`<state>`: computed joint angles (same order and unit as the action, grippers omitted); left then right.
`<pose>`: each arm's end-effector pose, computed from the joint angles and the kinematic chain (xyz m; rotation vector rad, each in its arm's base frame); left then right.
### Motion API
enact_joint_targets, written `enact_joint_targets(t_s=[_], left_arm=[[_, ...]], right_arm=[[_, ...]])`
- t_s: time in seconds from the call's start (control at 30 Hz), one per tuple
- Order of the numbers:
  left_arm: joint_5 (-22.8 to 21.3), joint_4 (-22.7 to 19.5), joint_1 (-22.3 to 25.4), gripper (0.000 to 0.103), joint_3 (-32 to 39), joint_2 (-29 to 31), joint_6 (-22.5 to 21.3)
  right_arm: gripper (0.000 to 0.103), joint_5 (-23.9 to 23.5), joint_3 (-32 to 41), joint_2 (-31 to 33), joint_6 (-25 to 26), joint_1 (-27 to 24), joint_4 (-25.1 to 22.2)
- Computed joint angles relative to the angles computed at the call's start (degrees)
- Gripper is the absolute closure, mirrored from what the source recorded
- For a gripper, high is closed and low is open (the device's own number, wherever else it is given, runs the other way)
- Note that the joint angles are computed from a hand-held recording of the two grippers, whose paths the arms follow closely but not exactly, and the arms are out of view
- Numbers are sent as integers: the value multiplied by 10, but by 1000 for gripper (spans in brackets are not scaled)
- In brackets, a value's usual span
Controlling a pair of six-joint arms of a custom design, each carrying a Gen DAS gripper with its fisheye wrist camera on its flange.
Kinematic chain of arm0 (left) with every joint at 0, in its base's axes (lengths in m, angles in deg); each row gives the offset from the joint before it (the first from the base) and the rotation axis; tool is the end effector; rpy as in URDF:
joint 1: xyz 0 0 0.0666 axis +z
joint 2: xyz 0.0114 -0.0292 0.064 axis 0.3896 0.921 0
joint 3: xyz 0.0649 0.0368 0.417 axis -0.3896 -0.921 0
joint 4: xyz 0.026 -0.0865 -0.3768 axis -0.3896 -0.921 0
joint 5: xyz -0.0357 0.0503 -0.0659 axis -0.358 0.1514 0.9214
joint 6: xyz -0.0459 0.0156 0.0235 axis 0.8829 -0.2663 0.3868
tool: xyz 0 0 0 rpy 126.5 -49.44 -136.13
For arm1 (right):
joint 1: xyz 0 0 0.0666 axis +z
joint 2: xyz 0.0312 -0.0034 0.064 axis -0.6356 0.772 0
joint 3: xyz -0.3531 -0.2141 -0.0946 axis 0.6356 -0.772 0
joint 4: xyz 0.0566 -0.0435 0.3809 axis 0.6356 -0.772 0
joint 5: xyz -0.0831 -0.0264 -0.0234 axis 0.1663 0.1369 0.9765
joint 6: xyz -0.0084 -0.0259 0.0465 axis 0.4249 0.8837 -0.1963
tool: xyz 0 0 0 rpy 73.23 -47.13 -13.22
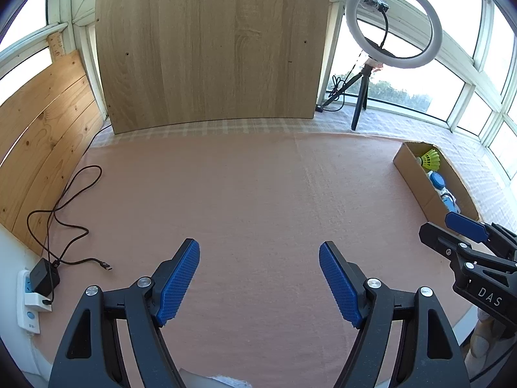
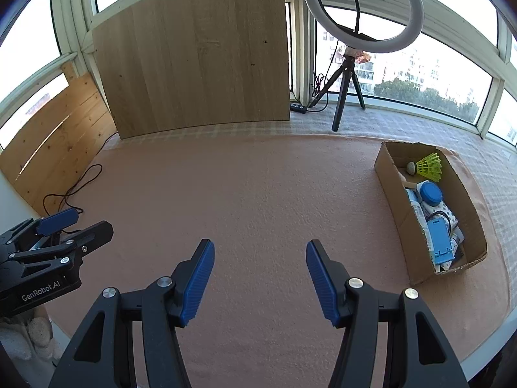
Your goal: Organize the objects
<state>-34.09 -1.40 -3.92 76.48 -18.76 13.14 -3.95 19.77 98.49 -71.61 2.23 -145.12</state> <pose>0.3179 -0.1424 0.5378 -0.6433 2.3937 0.1255 0.3257 0.2730 0.5181 -0.0060 2.4686 0.1170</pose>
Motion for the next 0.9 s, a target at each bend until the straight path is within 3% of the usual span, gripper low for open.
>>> enact_joint_targets(t_s=[0.9], left_arm=[[7, 9, 10, 24, -1, 5, -7]], right_arm=[[48, -10, 2, 8, 7, -7, 4]])
